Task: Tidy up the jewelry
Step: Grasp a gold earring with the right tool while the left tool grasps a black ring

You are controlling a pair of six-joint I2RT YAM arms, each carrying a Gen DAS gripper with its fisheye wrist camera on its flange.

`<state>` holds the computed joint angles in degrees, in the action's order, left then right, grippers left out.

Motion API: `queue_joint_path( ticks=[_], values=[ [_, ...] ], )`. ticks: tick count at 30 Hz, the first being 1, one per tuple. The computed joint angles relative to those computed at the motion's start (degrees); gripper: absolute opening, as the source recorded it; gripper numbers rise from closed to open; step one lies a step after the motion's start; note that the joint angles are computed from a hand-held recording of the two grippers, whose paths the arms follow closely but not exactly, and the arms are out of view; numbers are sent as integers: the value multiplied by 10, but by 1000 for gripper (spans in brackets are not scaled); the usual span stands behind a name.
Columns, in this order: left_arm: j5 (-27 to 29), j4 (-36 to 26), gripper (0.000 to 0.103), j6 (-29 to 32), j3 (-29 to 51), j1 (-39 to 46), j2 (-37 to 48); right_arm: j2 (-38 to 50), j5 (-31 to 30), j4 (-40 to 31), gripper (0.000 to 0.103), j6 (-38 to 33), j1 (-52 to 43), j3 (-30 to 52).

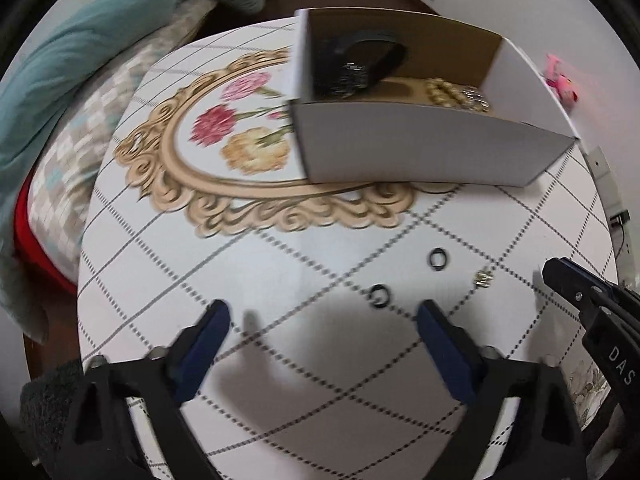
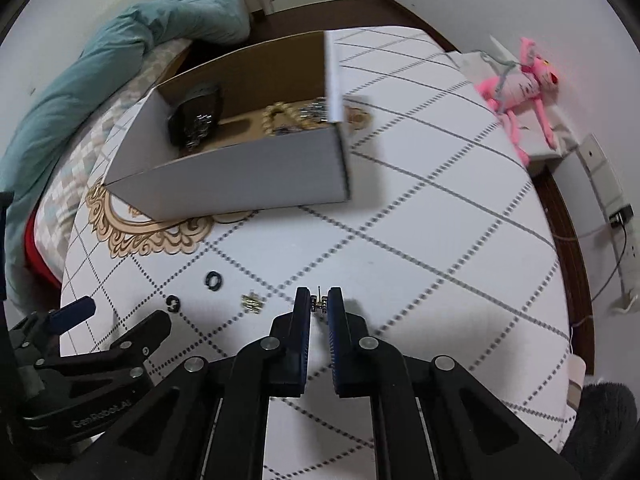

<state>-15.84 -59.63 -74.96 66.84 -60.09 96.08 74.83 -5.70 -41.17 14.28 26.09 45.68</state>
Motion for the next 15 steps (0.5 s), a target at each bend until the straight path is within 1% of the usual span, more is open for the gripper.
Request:
queue_joint_path(
  ticks=[1,3,4,5,6,7,8,10,15],
  values=[
    [-1,2,78,8,9,-1,12,0,-1,-2,9,-3,-9,-1],
    [-1,2,57,18,26,-5,29,-3,-4,-6,9,-14,-29,-3],
    [1,7,43,26,27,-6,31,-5,-6,-7,9,-15,-35,-5],
    [-4,10,32,30,32,-8,33,-4,-5,-6,9,-14,-37,-5],
    [-5,7,28,38,40,-8,38,-4,-7,-7,9,-16,-42,-6],
    [-5,6,18,44,47,-9,41,-5,-8,-7,9,-15,-45,-6],
    [-3,10,11,50,50,-8,43,-6,-9,-7,9,-16,-47,-7],
    [-6,2,11,48,64,-13,53,-7,-10,-8,9,-18,-52,-6],
    [-6,8,10,44,57,-13,42,-10,-14,-11,9,-13,-50,0]
  ],
)
